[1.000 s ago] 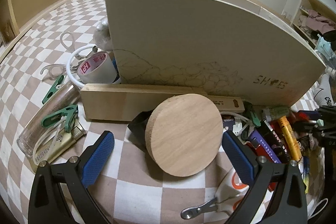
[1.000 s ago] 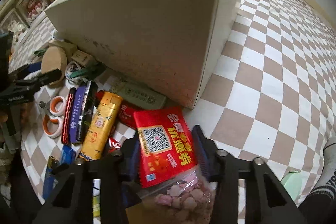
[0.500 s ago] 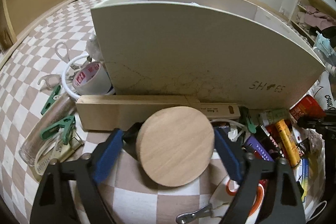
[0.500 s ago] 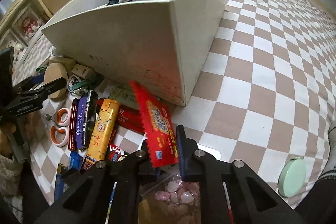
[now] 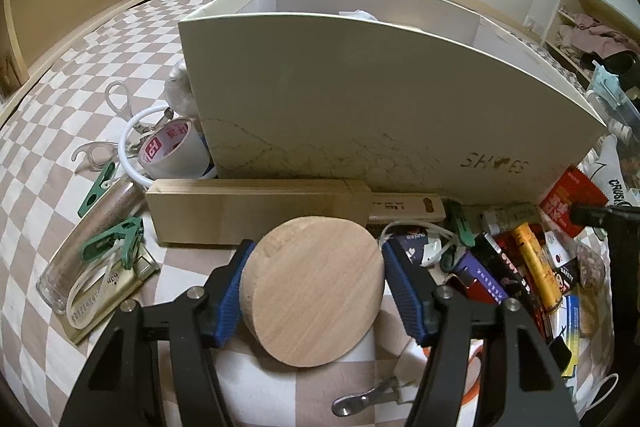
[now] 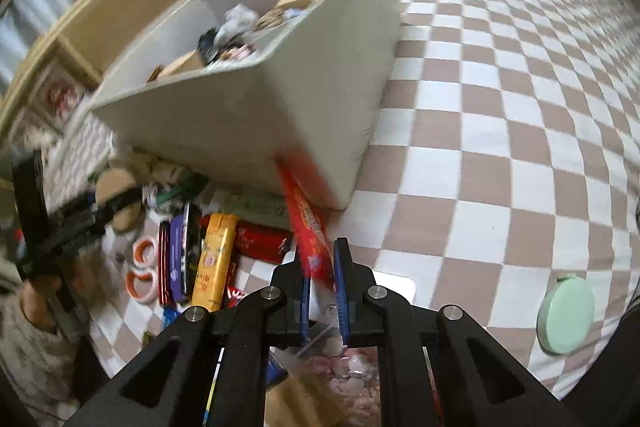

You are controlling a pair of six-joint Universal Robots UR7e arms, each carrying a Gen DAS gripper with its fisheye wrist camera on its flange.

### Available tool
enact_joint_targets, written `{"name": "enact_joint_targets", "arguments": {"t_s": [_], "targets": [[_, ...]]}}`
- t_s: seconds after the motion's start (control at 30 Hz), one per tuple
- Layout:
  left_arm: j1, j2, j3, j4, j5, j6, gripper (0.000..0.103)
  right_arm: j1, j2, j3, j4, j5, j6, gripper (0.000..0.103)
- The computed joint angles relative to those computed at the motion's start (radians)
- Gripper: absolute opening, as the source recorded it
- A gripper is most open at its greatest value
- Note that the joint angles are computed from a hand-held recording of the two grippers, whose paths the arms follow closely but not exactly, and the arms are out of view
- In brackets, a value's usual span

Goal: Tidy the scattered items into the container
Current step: 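Lift the red packet with the right tool while the left tool holds the wooden disc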

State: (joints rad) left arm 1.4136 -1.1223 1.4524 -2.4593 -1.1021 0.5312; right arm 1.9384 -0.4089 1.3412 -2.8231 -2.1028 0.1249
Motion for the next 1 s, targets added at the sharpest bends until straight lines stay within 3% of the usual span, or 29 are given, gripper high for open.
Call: {"name": "enact_joint_targets", "arguments": {"t_s": [0.2,0.3,0.37,0.4,0.43,0.57,0.7,0.8,0.9,1.0], "targets": [[0.001,-0.004,0.004,0.004,-0.003,-0.01,0.064,-0.004,-0.021,0.033,0.0,-0.033,0.037,0.015],[0.001,-0.006,0.007,0.005,-0.006,-0.015,0.064,0.003,-0.01,0.016,0.008,-0.096,0.046,0.029],[0.001,-0.005,0.006,0.007,-0.009,-0.017,0.064,0.002,-0.014,0.017,0.001,-0.12,0.057,0.043],[0.002,-0.007,0.005,0.008,-0.01,-0.016,0.064,0.0,-0.019,0.02,-0.005,-0.129,0.065,0.055],[0.003,-0.007,0.004,0.009,-0.012,-0.017,0.064,0.0,-0.023,0.023,-0.016,-0.137,0.068,0.059],[0.005,-0.007,0.001,0.014,-0.016,-0.018,0.064,0.002,-0.028,0.019,-0.038,-0.177,0.031,0.06],[0.005,-0.004,-0.002,0.013,-0.016,-0.015,0.064,0.011,-0.012,-0.008,-0.047,-0.182,-0.09,0.076],[0.006,-0.003,-0.001,0.008,-0.015,-0.017,0.064,0.005,-0.014,-0.001,-0.033,-0.132,-0.082,0.076],[0.007,-0.003,0.001,0.003,-0.017,-0.021,0.064,0.021,0.016,-0.023,-0.021,-0.171,-0.101,0.088],[0.006,-0.004,0.004,0.0,-0.019,-0.022,0.064,0.036,0.05,-0.053,0.006,-0.222,-0.092,0.088]]}}
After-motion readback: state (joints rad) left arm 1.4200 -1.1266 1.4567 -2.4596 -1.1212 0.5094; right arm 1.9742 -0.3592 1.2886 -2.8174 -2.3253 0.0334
